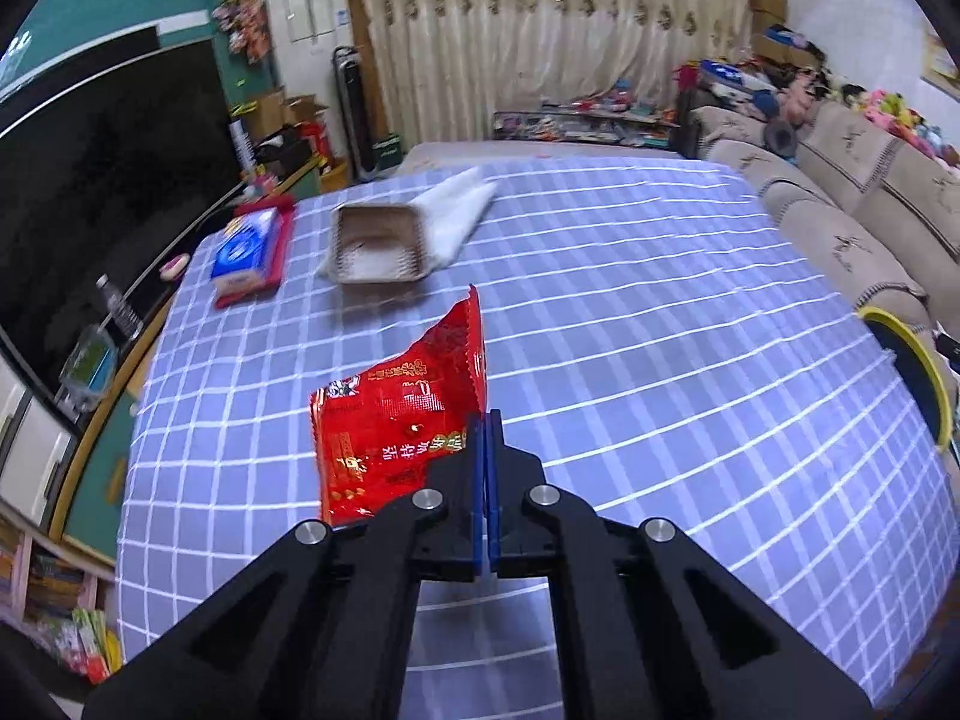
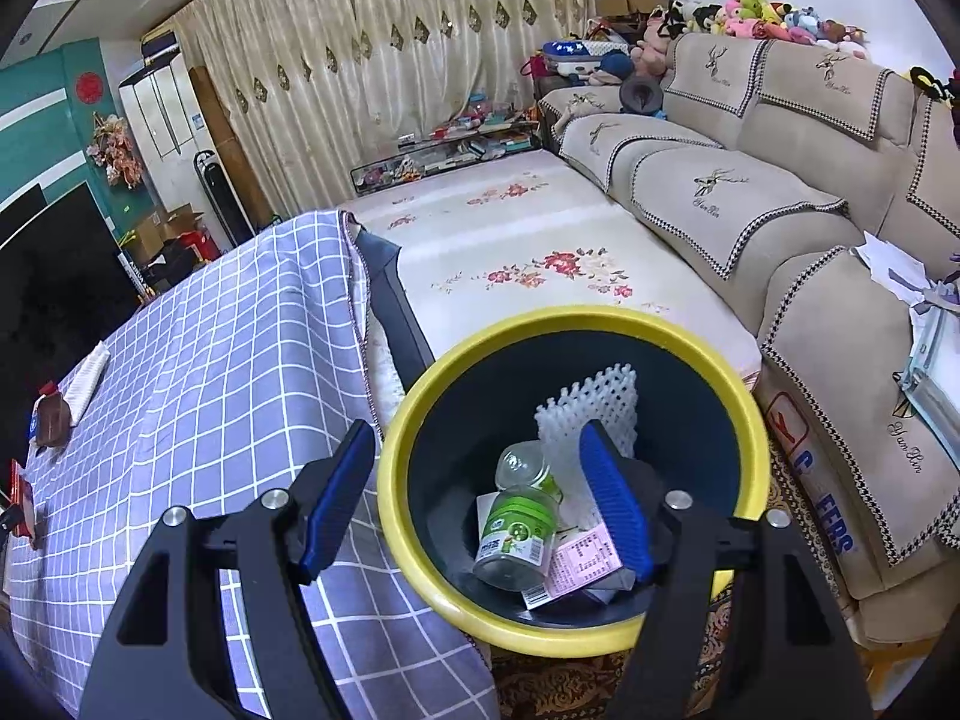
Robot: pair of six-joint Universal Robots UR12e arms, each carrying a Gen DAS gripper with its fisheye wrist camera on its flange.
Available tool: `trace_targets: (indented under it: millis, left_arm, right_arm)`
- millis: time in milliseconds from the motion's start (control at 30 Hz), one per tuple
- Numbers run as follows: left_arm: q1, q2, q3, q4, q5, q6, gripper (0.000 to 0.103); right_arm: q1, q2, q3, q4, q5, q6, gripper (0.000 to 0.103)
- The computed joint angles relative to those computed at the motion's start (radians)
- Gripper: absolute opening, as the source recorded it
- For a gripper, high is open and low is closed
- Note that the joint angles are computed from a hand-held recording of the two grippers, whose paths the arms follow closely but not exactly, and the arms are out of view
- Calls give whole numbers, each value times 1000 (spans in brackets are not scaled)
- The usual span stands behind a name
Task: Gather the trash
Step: 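Grasp the red snack bag with the left tool, then carry the red snack bag into the bin and open the left tool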
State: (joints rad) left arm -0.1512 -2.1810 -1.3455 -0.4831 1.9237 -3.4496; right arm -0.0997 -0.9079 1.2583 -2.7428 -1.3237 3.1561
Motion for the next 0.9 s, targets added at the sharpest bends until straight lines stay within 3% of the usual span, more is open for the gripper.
trace_targets:
  millis: [267, 433, 667, 900]
  left_arm:
    - [-39, -42, 94, 15, -75, 96, 1]
    - [-76, -101, 211, -6, -152, 190, 1]
    - [-126, -219, 430, -76, -281, 299, 1]
    - [-177, -382, 740, -227, -389, 391, 2]
  right_arm:
    - [-22, -19, 25, -32, 5, 26, 67]
    - [-41, -38, 48, -74, -8, 38, 67]
    - [-73, -61, 80, -120, -43, 48, 68]
    - [-103, -65, 95, -122, -70, 71, 69]
